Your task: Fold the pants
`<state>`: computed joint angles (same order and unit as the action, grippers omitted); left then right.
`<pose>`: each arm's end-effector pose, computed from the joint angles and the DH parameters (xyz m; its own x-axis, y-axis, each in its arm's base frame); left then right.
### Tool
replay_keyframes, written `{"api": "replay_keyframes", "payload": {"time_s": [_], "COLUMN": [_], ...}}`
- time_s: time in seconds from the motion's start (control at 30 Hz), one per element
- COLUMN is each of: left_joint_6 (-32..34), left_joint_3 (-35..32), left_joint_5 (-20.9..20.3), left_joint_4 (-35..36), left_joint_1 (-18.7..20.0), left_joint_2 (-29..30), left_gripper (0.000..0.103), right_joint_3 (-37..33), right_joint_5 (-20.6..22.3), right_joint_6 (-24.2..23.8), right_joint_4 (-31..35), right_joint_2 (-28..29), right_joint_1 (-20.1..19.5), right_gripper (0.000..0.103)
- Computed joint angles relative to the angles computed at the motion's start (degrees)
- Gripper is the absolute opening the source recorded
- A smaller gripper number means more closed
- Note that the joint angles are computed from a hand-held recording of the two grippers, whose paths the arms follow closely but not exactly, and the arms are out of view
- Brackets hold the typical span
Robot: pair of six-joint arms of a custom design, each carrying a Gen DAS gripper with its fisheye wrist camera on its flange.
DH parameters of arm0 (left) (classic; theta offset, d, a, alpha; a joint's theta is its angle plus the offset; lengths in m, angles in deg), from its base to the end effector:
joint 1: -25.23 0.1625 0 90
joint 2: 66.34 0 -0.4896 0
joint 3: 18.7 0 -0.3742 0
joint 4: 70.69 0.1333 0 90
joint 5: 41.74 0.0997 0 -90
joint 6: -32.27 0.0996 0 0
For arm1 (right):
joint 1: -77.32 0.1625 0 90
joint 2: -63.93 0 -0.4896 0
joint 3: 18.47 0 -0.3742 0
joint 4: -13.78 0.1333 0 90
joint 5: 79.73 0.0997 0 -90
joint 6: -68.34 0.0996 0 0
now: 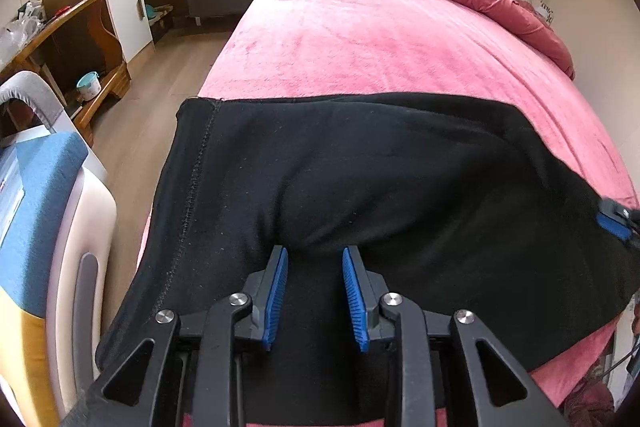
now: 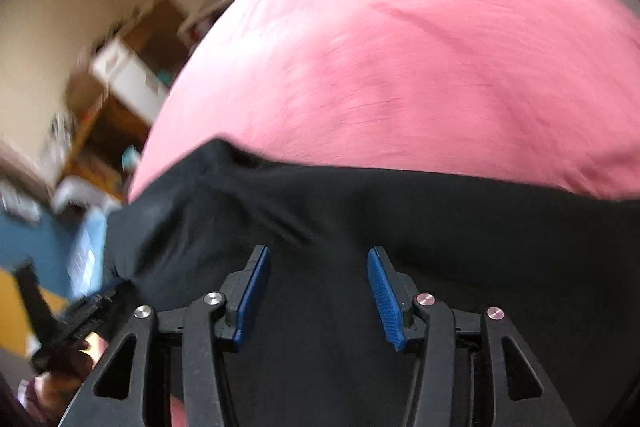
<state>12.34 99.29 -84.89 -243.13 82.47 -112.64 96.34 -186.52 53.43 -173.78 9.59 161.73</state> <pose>-0.1333 -0.5878 0.1129 -0.7911 -0.0413 -0.6103 0.2786 0.8638 -0.4197 0.0449 -0.6142 0.2188 -0.9243 0.0534 0.3778 -0.1657 0.8358 -0.5235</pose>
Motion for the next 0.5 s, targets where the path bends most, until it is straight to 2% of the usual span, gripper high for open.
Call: {"api": "replay_keyframes", "payload": {"time_s": [0.2, 0.27, 0.33, 0.4, 0.5], "left_joint_6": [-0.4, 0.0, 0.5, 0.9, 1.3], "left_joint_3": [-0.1, -0.2, -0.6, -0.9, -1.8], "left_joint_5": [-1.8, -2.2, -2.3, -2.5, -2.6], "left_joint_4": [0.4, 0.3, 0.6, 0.8, 2.4], "left_joint_1": [-1.4, -1.9, -2.5, -3.0, -3.6], "left_joint_2": [-0.2, 0.1, 0.5, 0.9, 1.6], "left_gripper": [0.030, 0.030, 0.030, 0.030, 0.030], "right_joint_3": [10.6, 13.0, 14.5, 14.6, 10.8], "right_joint_5": [6.9, 6.6, 6.3, 4.2, 2.7], "right_joint_6": [8.1, 10.6, 11.1, 10.4, 8.0], "right_joint_4": [-7.9, -10.4, -11.6, -12.6, -8.8], "right_joint_2": [-14.8, -19.2, -22.4, -25.3, -28.3], "right_joint_1": [-11.9, -16.2, -19.1, -21.1, -22.7], "right_gripper": [0.051, 0.051, 0.051, 0.051, 0.052]}}
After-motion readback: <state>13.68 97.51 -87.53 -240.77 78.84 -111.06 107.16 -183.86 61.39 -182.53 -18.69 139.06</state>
